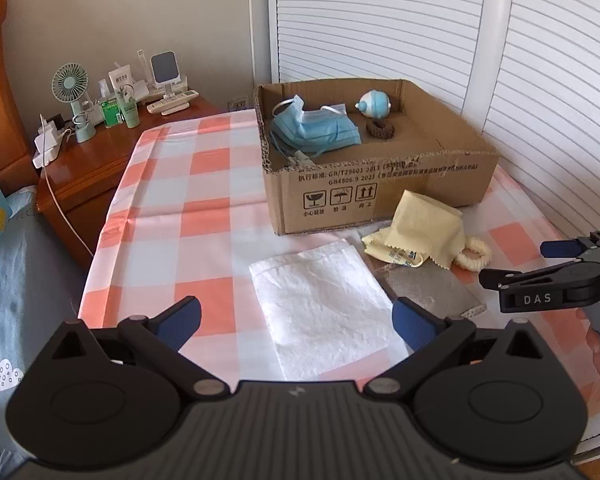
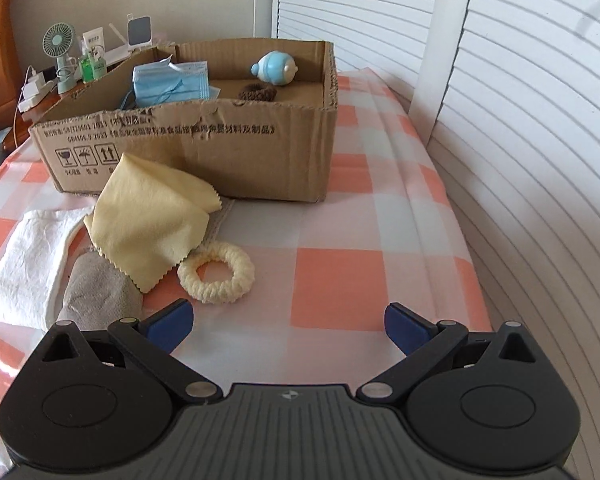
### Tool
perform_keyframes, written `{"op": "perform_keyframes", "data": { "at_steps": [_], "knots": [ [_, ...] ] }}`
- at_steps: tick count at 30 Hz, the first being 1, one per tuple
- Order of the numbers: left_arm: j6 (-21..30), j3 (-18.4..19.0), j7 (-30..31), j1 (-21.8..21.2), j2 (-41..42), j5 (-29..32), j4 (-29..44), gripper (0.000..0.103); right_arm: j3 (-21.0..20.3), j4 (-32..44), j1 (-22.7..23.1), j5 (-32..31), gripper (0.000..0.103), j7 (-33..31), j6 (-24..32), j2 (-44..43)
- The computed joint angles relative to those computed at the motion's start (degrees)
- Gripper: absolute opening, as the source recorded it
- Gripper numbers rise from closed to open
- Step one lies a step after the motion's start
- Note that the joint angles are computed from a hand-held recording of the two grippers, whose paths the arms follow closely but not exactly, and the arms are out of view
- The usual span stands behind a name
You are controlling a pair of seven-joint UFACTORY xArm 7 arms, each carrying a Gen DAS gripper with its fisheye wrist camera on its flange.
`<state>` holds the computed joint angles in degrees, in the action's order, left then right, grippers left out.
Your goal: Organize soft objects
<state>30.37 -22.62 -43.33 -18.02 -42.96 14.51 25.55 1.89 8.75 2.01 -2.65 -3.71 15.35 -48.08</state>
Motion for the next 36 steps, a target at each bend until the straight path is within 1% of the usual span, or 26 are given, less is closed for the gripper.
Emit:
{"op": "perform_keyframes", "data": {
  "at_steps": [3,7,11,16,20,21,23,24,29,32,35,36],
  "knots": [
    [-0.9,0.4,0.5,-0.1,1.8,-0.1,0.2,0.101,0.8,-0.6,0.1,-0.7,0.103,-0.4,-2.7,1.6],
    [-2.4,1.2,1.1,0.2,5.6,-0.5,1.4,0.101,-1.7,0.1,2.0,0.1,0.103,-2.5,-4.9,4.1],
    [-4.2,1.5,1.7,0.6,10.0,-0.2,3.2,0.101,-2.8,0.2,2.6,1.0,0.103,-4.1,-6.5,5.3],
    [-7.0,-0.1,-0.5,2.9,15.5,2.9,5.4,0.101,-4.0,0.0,3.5,1.9,0.103,-5.9,-8.8,6.4],
    [-8.5,0.3,-1.7,3.1,19.3,4.8,6.4,0.101,-4.7,0.2,4.2,2.7,0.103,-7.3,-9.1,6.9],
    [-8.6,-0.2,-2.7,3.7,19.9,5.9,6.6,0.101,-4.7,0.2,4.2,2.9,0.103,-7.4,-9.1,6.9],
    [-7.7,-1.3,-5.3,5.0,20.4,8.5,6.8,0.101,-4.6,0.2,4.2,3.1,0.103,-7.7,-9.1,7.0],
    [-6.9,-1.3,-5.8,5.0,20.3,9.4,6.8,0.101,-4.5,0.3,4.2,3.2,0.103,-7.7,-9.1,7.0],
    [-4.1,0.8,-5.2,3.3,17.7,10.7,4.8,0.101,-3.9,0.4,3.8,3.6,0.103,-7.6,-9.1,7.1],
    [-4.9,3.2,-4.1,2.3,15.5,8.4,2.3,0.102,-3.7,0.2,3.7,3.6,0.103,-7.4,-9.2,7.0],
    [-8.2,5.4,-3.2,2.0,14.4,5.3,-0.2,0.102,-3.7,0.2,3.7,3.6,0.103,-7.5,-9.2,6.9],
    [-8.7,4.8,-3.4,2.8,14.1,5.4,-0.5,0.103,-3.8,0.2,3.7,3.6,0.103,-7.5,-9.2,6.9]
  ]
}}
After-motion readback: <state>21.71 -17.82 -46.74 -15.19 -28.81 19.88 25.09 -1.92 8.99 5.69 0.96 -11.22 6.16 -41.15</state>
